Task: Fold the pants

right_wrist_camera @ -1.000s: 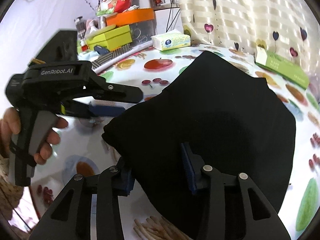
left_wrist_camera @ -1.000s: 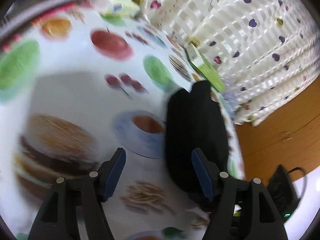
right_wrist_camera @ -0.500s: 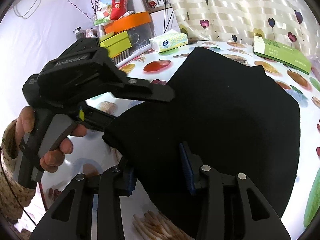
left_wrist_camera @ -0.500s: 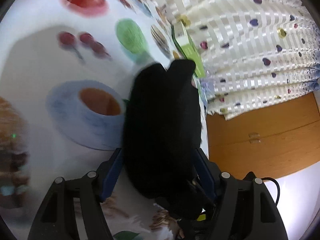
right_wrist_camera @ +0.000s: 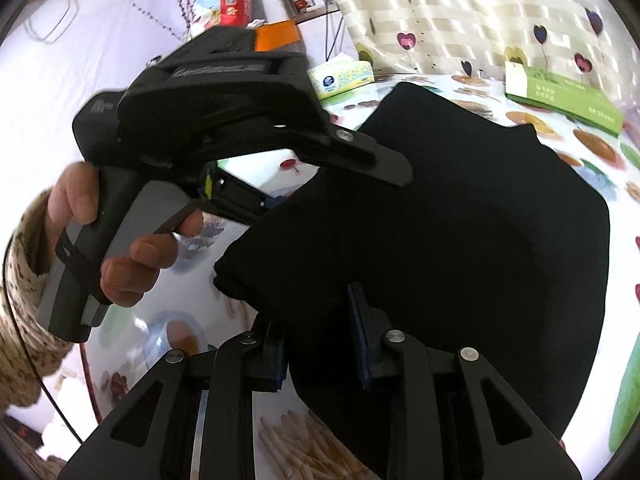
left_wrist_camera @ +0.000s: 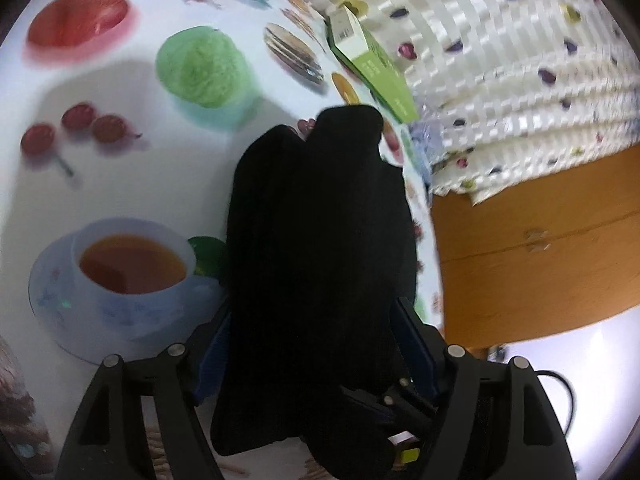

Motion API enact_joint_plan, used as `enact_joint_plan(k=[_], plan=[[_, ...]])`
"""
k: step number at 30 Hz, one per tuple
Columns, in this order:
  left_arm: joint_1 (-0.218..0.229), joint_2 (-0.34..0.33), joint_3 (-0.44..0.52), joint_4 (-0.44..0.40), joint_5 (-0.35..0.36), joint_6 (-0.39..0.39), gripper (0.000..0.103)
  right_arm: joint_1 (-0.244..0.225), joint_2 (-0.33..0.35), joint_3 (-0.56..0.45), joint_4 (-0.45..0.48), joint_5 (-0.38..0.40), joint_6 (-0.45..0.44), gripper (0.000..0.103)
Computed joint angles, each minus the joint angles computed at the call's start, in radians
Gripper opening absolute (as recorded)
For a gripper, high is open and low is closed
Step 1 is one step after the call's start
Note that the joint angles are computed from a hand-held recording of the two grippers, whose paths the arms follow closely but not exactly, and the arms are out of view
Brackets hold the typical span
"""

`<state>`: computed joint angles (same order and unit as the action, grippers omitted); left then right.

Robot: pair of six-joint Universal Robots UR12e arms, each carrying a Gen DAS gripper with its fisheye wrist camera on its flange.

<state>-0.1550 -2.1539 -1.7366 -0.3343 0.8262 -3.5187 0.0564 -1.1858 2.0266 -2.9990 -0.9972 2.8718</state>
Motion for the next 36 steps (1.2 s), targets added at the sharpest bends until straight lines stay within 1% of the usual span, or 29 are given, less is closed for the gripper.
enact_joint_plan(k=[3, 4, 5, 7, 8, 9, 12, 13, 14, 16, 18, 20, 21, 22, 23, 24, 25, 26, 27, 28, 30, 32, 33, 36], plan=[[-0.015, 0.009, 0.002, -0.009, 0.06, 0.033, 0.076, 0.001, -0.005, 0.008, -0.019, 0.006, -0.014, 0.037], [-0.021, 0.012, 0.002, -0.012, 0.081, 0.04, 0.073, 0.002, -0.007, 0.011, -0.027, 0.003, -0.023, 0.038], [-0.026, 0.017, 0.002, -0.02, 0.108, 0.05, 0.07, 0.005, -0.011, 0.016, -0.036, -0.004, -0.035, 0.039], [-0.039, 0.024, 0.009, -0.043, 0.178, 0.078, 0.054, 0.008, -0.02, 0.027, -0.05, -0.018, -0.065, 0.04], [-0.045, 0.025, 0.012, -0.052, 0.212, 0.084, 0.049, 0.007, -0.024, 0.03, -0.046, -0.017, -0.076, 0.04], [-0.046, 0.026, 0.013, -0.055, 0.226, 0.085, 0.045, 0.003, -0.031, 0.035, -0.032, -0.012, -0.09, 0.04], [-0.047, 0.024, 0.017, -0.057, 0.237, 0.079, 0.041, -0.018, -0.049, 0.049, 0.003, 0.027, -0.108, 0.04], [-0.051, 0.023, 0.02, -0.059, 0.249, 0.086, 0.04, -0.031, -0.058, 0.055, 0.028, 0.055, -0.114, 0.04], [-0.054, 0.024, 0.019, -0.055, 0.261, 0.093, 0.04, -0.052, -0.068, 0.058, 0.066, 0.104, -0.121, 0.04], [-0.058, 0.024, 0.02, -0.051, 0.277, 0.094, 0.04, -0.087, -0.087, 0.072, 0.1, 0.167, -0.111, 0.04], [-0.059, 0.021, 0.023, -0.046, 0.278, 0.089, 0.04, -0.123, -0.099, 0.081, 0.116, 0.201, -0.083, 0.04], [-0.059, 0.023, 0.016, -0.032, 0.279, 0.083, 0.04, -0.157, -0.105, 0.086, 0.114, 0.203, -0.013, 0.04], [-0.06, 0.025, 0.01, -0.021, 0.282, 0.076, 0.04, -0.178, -0.106, 0.088, 0.109, 0.195, 0.042, 0.04], [-0.061, 0.027, 0.005, -0.015, 0.287, 0.071, 0.04, -0.19, -0.106, 0.088, 0.107, 0.177, 0.088, 0.047], [-0.063, 0.03, 0.001, -0.012, 0.293, 0.072, 0.04, -0.201, -0.105, 0.083, 0.124, 0.136, 0.137, 0.052], [-0.065, 0.031, -0.002, -0.007, 0.298, 0.069, 0.04, -0.203, -0.104, 0.072, 0.155, 0.097, 0.161, 0.059], [-0.065, 0.034, -0.008, -0.002, 0.299, 0.063, 0.04, -0.206, -0.101, 0.056, 0.207, 0.063, 0.175, 0.06], [-0.065, 0.038, -0.014, 0.002, 0.3, 0.057, 0.04, -0.21, -0.094, 0.044, 0.243, 0.063, 0.171, 0.06], [-0.067, 0.037, -0.013, 0.004, 0.305, 0.056, 0.04, -0.217, -0.083, 0.03, 0.278, 0.079, 0.162, 0.06], [-0.069, 0.04, -0.018, 0.008, 0.309, 0.055, 0.04, -0.219, -0.074, 0.021, 0.292, 0.083, 0.17, 0.06], [-0.071, 0.044, -0.024, 0.01, 0.314, 0.05, 0.04, -0.229, -0.055, 0.006, 0.299, 0.129, 0.178, 0.06], [-0.073, 0.046, -0.026, 0.011, 0.319, 0.051, 0.04, -0.226, -0.042, -0.015, 0.317, 0.14, 0.174, 0.06], [-0.073, 0.047, -0.028, 0.011, 0.32, 0.05, 0.04, -0.225, -0.034, -0.026, 0.332, 0.15, 0.156, 0.06], [-0.074, 0.047, -0.026, 0.009, 0.323, 0.052, 0.04, -0.23, -0.002, -0.064, 0.401, 0.233, 0.127, 0.06]])
